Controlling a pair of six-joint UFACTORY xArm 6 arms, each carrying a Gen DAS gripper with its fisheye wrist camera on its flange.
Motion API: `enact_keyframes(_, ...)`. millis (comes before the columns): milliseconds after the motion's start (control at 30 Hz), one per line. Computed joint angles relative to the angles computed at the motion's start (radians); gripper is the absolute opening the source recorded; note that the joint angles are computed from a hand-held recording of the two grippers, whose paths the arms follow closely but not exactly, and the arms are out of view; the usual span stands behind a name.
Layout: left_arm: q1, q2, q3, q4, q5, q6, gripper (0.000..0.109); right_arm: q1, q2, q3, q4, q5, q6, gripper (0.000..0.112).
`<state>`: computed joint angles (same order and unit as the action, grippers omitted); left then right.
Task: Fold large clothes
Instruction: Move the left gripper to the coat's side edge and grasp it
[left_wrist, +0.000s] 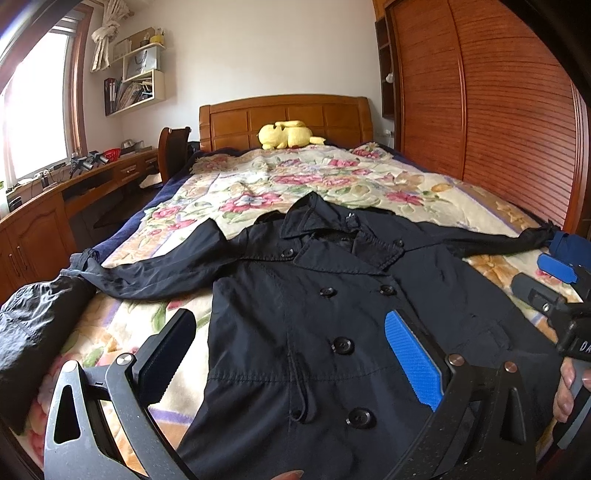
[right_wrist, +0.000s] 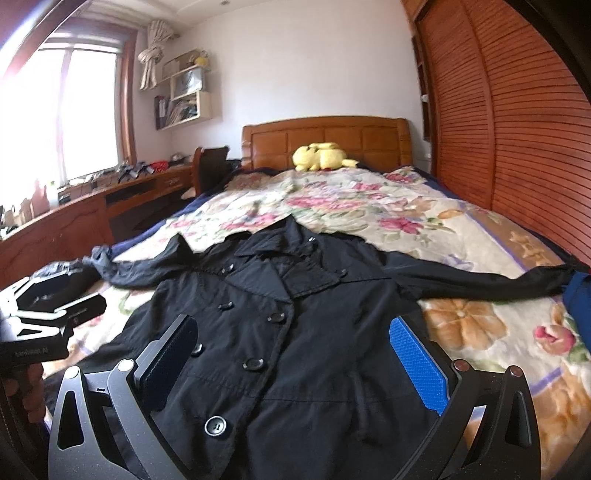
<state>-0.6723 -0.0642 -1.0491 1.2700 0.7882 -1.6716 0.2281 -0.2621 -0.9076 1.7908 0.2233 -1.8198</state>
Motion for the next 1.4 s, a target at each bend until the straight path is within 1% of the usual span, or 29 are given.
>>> enact_keyframes(167, 0.023, -0.015, 0.027, -0.036, 0.001, 0.029, 0.103, 0.025, 0.046, -0.035, -0.071, 0.024, 0.044, 0.103)
enact_keyframes(333, 0.057, -0.046, 0.063, -0.066, -0.003, 0.048, 0.103, 0.056, 0.116, -0.114, -0.126, 0.046, 0.087, 0.103)
enact_keyframes(467, 0.084, -0.077, 0.095, -0.083, 0.004, 0.065, 0.103, 0.095, 0.18, -0.187, -0.106, 0.031, 0.036, 0.103)
enact_keyframes(533, 0.102, -0.098, 0.117, -0.094, 0.005, 0.072, 0.103, 0.109, 0.217, -0.22, -0.116, 0.036, 0.041, 0.103)
enact_keyframes(667, 0.137, -0.141, 0.153, -0.131, 0.011, 0.11, 0.103, 0.131, 0.303, -0.289, -0.177, 0.044, 0.08, 0.103)
enact_keyframes(767, 0.183, -0.168, 0.177, -0.154, 0.0, 0.144, 0.103, 0.145, 0.363, -0.331, -0.246, 0.05, 0.121, 0.103)
enact_keyframes(833, 0.227, -0.189, 0.202, -0.173, -0.034, 0.163, 0.103, 0.144, 0.405, -0.355, -0.3, 0.062, 0.154, 0.103)
enact_keyframes(900, 0.281, -0.205, 0.227, -0.185, -0.087, 0.18, 0.103, 0.142, 0.441, -0.378, -0.354, 0.074, 0.197, 0.103)
enact_keyframes(967, 0.335, -0.198, 0.234, -0.191, -0.119, 0.206, 0.103, 0.132, 0.471, -0.398, -0.41, 0.09, 0.247, 0.103)
enact_keyframes(1033, 0.39, -0.186, 0.235, -0.216, -0.166, 0.246, 0.103, 0.115, 0.494, -0.418, -0.443, 0.112, 0.284, 0.103)
enact_keyframes(1100, 0.457, -0.171, 0.235, -0.243, -0.24, 0.287, 0.103, 0.095, 0.509, -0.437, -0.464, 0.14, 0.311, 0.103)
enact_keyframes(1200, 0.536, -0.14, 0.221, -0.285, -0.31, 0.35, 0.102, 0.104, 0.525, -0.455, -0.484, 0.137, 0.34, 0.103)
enact_keyframes(1267, 0.591, -0.106, 0.196, -0.316, -0.353, 0.392, 0.099, 0.113, 0.536, -0.465, -0.495, 0.125, 0.348, 0.103)
enact_keyframes(1367, 0.662, -0.054, 0.163, -0.384, -0.424, 0.453, 0.09, 0.141, 0.521, -0.445, -0.483, 0.09, 0.334, 0.103)
enact_keyframes(1400, 0.686, -0.035, 0.153, -0.415, -0.455, 0.476, 0.083, 0.143, 0.522, -0.445, -0.484, 0.085, 0.331, 0.103)
